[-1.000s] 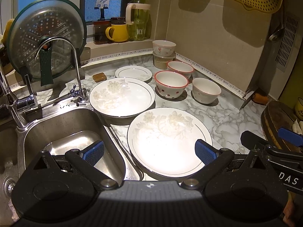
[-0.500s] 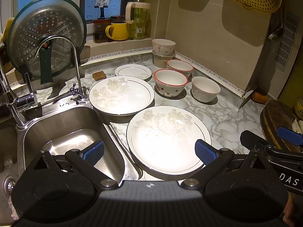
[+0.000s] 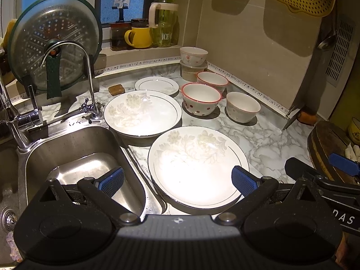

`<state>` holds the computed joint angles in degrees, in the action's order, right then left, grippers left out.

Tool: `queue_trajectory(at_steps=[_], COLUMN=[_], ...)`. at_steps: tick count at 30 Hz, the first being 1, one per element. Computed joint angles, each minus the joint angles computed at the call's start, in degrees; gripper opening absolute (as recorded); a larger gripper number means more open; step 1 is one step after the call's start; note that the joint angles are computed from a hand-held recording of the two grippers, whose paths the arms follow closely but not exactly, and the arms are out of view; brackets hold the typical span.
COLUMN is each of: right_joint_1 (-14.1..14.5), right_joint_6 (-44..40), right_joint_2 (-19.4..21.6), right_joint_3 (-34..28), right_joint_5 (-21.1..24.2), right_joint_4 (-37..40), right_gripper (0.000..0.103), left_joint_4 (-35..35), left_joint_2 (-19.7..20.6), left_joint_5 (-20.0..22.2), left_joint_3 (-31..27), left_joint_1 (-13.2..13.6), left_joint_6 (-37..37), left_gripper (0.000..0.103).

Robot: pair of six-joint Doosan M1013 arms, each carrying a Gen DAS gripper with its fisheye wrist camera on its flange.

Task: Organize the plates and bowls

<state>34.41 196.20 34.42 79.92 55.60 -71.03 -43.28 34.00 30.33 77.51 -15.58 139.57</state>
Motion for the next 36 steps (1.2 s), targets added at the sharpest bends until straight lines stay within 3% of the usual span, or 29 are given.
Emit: queue_trajectory(at_steps=[23, 28, 36], right_joint_1=[-0.45, -1.24, -3.77], right_joint_6=[0.37, -0.72, -6.87], right_joint_2=[0.48, 0.54, 2.61], right_joint_3=[-0.50, -0.73, -3.11], right_joint_5=[-1.65, -3.64, -5.31], right_joint_4=[-0.96, 0.55, 7.86], right_gripper=[0.103, 0.103, 0.098], left_joint_4=[0.67, 1.14, 8.65], left_joint_2=[0.50, 2.15, 7.12], left_joint_5=[-0.89, 1.21, 4.72], left_joint_3=[-1.09, -3.42, -10.17], left_joint_1=[0.06, 0.55, 1.53], left_joint_6=[-0.78, -1.56, -8.42], left_gripper=[0.102, 0.102, 0.102])
